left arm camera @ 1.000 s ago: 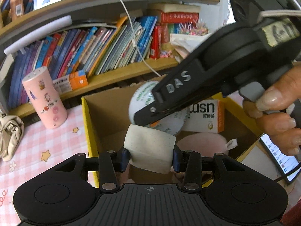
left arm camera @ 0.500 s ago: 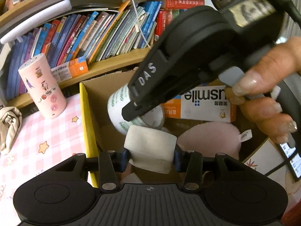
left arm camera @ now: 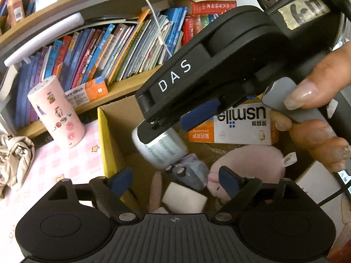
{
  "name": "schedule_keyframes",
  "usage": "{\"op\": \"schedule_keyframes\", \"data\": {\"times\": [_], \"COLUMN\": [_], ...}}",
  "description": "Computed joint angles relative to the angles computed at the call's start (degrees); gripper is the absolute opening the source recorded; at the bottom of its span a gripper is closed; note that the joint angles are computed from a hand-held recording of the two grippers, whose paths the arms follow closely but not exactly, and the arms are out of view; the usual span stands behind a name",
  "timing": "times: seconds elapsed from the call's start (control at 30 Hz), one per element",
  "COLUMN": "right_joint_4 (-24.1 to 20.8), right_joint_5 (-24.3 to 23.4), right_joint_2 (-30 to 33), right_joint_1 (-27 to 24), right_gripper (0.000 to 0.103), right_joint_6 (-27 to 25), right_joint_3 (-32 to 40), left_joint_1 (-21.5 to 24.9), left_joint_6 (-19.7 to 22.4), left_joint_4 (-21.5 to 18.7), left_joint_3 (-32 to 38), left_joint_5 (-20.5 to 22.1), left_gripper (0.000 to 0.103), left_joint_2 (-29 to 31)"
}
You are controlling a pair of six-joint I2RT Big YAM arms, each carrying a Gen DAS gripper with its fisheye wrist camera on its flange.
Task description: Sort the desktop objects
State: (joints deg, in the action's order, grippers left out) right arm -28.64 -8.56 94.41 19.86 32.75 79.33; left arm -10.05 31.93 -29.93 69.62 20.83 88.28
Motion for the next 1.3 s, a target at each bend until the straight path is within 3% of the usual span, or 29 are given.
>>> {"op": "schedule_keyframes", "data": {"times": [0.33,0.57,0.7,0.87,1.07,1.3], "right_joint_4": [1.53,3.38,4.59,7.33,6.49,1.13], "right_joint_5": [4.27,11.33,17.79,27.21,38.28,49.04], "right_joint_2": [-3.93,-7.56,-9.47,-11.99,-13.83,-12.47], "right_joint_1": [1.90,4.29,6.82,10.88,16.58,22.92], "right_gripper": [0.072,0.086,0.092,0.099,0.101,0.103], "right_joint_6": [1.81,1.79,1.14,-1.55,-1.16,6.96], "right_joint_3": [-3.85,-7.02,-9.07,-12.63,-15.56,-14.86], "left_joint_1": [1.13,4.76,6.38,7.39,10.56,15.71], "left_joint_6": [-1.69,-9.52,-14.14,-14.37,-11.03,-10.71], "left_joint_4": [2.35,2.79,7.70,13.35,11.42,12.39], "left_joint_3": [-3.66,-5.78,-8.80,-12.85,-13.91,-15.94], "left_joint_5": [0.70,4.04,3.01,-1.12,2.34,6.35], "left_gripper": [0.098,0.101,0.101,0.101,0.101,0.101], "left_joint_2": [-4.55,-7.39,-9.65,-12.14,-13.48,-15.69]}}
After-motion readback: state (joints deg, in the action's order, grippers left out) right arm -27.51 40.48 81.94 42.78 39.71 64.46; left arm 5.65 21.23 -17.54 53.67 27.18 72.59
